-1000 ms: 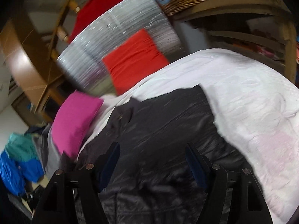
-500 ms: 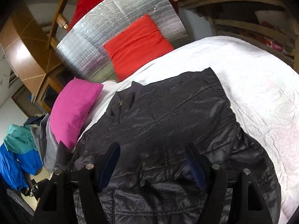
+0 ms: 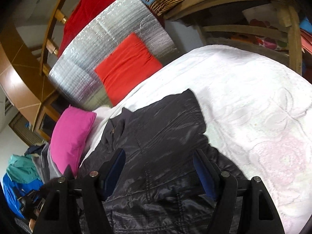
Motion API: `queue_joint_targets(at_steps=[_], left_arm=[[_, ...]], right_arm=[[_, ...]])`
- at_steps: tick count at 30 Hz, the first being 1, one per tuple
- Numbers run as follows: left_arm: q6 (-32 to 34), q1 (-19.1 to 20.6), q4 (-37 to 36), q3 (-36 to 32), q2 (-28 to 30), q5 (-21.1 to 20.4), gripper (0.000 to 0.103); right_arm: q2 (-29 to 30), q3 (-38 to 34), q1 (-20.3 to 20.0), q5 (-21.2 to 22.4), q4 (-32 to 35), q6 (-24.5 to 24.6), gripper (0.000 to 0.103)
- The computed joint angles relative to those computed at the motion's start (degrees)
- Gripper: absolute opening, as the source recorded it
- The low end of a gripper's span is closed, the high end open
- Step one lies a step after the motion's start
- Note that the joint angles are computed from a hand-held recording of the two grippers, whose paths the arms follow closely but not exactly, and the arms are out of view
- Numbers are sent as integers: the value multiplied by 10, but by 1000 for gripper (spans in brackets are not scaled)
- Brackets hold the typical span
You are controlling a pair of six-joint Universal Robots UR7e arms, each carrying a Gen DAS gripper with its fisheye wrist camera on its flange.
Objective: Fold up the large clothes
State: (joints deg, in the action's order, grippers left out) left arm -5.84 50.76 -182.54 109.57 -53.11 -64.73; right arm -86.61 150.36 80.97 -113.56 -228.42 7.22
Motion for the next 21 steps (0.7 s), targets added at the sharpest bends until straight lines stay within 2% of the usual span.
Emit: queue_joint_targets(at_steps=[3, 6, 11, 14, 16, 18, 19, 20, 21], left_arm=[[18, -42, 0, 15, 25, -36, 8], [33, -74, 6, 24, 55, -55, 8], [40, -108, 37, 35, 102, -88, 8], [38, -116, 125, 16, 129, -108, 10], [17, -115, 208, -5, 143, -118, 14], [8, -120, 228, 0, 136, -118, 18], [8, -121, 236, 5, 123, -126, 26], [9, -120, 241, 7, 113, -135, 41], [11, -119, 240, 15, 97, -148, 50]], right_arm=[[-21, 9, -13, 6, 7, 7, 75], [-48, 21, -38, 26, 18, 20, 75], [-103, 38, -97, 91, 57, 53, 75], [-119, 39, -113, 112, 79, 59, 75], [-123, 36, -115, 118, 97, 58, 75], [-121, 35, -114, 121, 104, 58, 75], [-119, 32, -111, 122, 110, 57, 75], [-118, 32, -109, 123, 112, 55, 75], [-115, 30, -105, 124, 116, 51, 75]])
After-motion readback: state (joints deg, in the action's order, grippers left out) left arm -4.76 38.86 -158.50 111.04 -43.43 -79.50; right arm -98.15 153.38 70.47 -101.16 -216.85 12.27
